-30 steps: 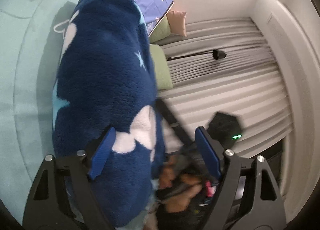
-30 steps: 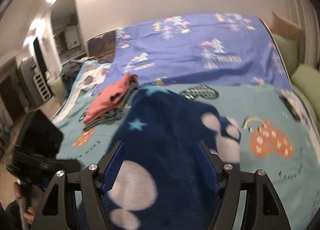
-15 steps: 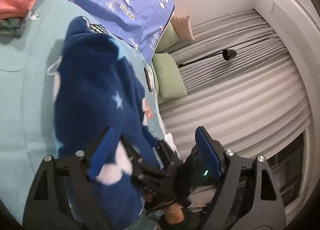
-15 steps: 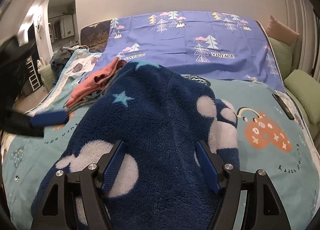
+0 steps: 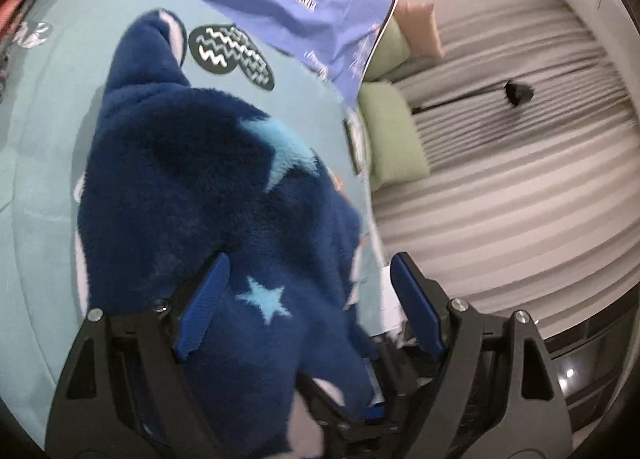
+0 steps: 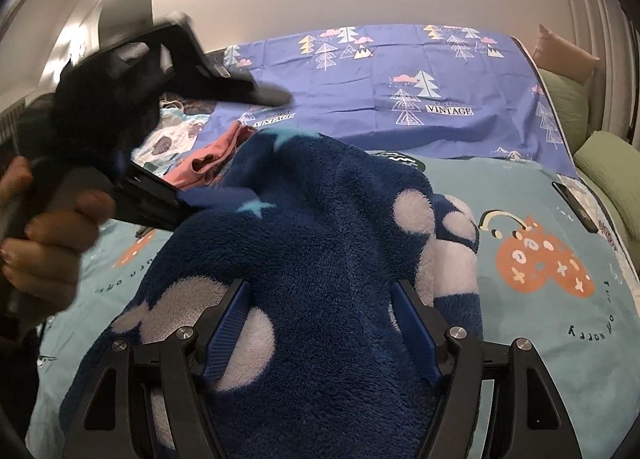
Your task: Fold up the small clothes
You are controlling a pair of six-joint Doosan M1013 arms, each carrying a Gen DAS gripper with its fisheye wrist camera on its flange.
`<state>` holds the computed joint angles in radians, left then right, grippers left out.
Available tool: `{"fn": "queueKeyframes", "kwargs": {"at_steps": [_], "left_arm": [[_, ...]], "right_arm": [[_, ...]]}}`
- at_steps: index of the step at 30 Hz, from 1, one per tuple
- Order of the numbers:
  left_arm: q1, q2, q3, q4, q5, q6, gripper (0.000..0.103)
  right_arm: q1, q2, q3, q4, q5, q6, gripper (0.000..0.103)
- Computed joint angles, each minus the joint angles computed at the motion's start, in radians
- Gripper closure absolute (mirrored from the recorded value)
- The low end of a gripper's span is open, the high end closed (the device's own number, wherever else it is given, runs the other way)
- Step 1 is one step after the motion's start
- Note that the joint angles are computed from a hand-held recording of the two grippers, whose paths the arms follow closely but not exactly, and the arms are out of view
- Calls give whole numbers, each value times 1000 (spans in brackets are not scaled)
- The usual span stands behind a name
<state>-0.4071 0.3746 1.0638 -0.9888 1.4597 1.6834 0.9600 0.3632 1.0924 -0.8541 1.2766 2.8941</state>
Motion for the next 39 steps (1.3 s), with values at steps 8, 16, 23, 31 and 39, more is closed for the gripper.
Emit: {"fn": "queueKeyframes", "kwargs": {"at_steps": [8, 16, 23, 31, 39], "left_arm": [[2, -1, 17, -18, -12, -6, 21], [5, -17, -3, 23, -14, -21, 21], [25, -57, -50, 26, -40, 36, 21], [24, -73, -11, 114, -48, 30, 21], [5, -43, 2, 129, -37, 23, 21]], "right_arm": [[0, -2, 11, -14, -8, 22, 29], [10, 9, -33, -14, 43, -12, 29], [31, -5, -95, -78, 59, -12, 29], [-54, 47, -221, 38, 128, -168, 29], [-134, 49, -161, 273, 132, -182, 29]]}}
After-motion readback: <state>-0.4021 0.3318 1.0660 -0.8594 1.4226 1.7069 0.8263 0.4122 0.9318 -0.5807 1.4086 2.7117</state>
